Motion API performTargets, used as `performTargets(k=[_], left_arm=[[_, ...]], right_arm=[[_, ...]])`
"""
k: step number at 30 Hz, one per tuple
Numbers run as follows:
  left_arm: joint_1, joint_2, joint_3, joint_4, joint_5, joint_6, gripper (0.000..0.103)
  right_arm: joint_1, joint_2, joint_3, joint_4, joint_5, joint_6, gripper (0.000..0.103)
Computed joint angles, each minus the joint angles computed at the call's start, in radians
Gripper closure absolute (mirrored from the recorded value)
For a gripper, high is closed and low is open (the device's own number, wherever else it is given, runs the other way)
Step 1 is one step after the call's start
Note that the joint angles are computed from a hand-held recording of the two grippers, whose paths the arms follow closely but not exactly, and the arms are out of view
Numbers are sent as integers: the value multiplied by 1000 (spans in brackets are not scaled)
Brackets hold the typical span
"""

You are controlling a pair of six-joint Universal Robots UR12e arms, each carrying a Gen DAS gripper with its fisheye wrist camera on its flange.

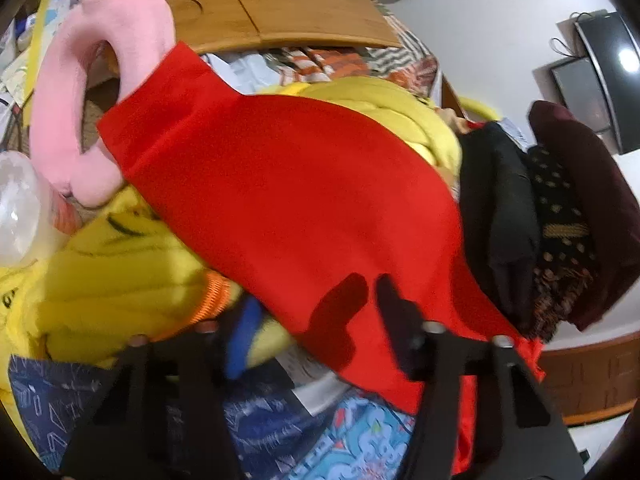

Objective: Fold large clothes
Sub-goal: 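Reach the left gripper to the jacket sleeve and close on it, then lift the sleeve with the left gripper, fold it across the jacket front, release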

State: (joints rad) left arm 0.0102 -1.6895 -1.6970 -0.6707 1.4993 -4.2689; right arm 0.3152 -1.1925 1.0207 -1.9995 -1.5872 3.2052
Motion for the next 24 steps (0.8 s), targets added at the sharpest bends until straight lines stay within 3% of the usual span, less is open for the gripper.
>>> performTargets(k=[2, 3, 5, 8, 12, 19, 24], left_arm=[[-12, -5, 27, -69, 57, 27, 87], [-22, -7, 41, -92, 96, 46, 91], [-47, -14, 76, -133, 178, 94, 98], [-80, -27, 127, -162, 279, 167, 100], [-130, -53, 209, -121, 379, 304, 101], [-205, -107, 343, 5, 387, 519, 101], [-261, -179, 463, 47, 335, 647, 101]], right_arm=[[3, 1, -2, -2, -9, 1, 0], [4, 0, -2, -5, -13, 1, 0], [5, -4, 2, -15, -19, -1, 0], [5, -12, 10, -34, -24, -3, 0], [2, -26, 22, -67, -25, -10, 0], [-9, -50, 48, -115, -27, -22, 0], [-19, -65, 67, -122, -22, -29, 0]])
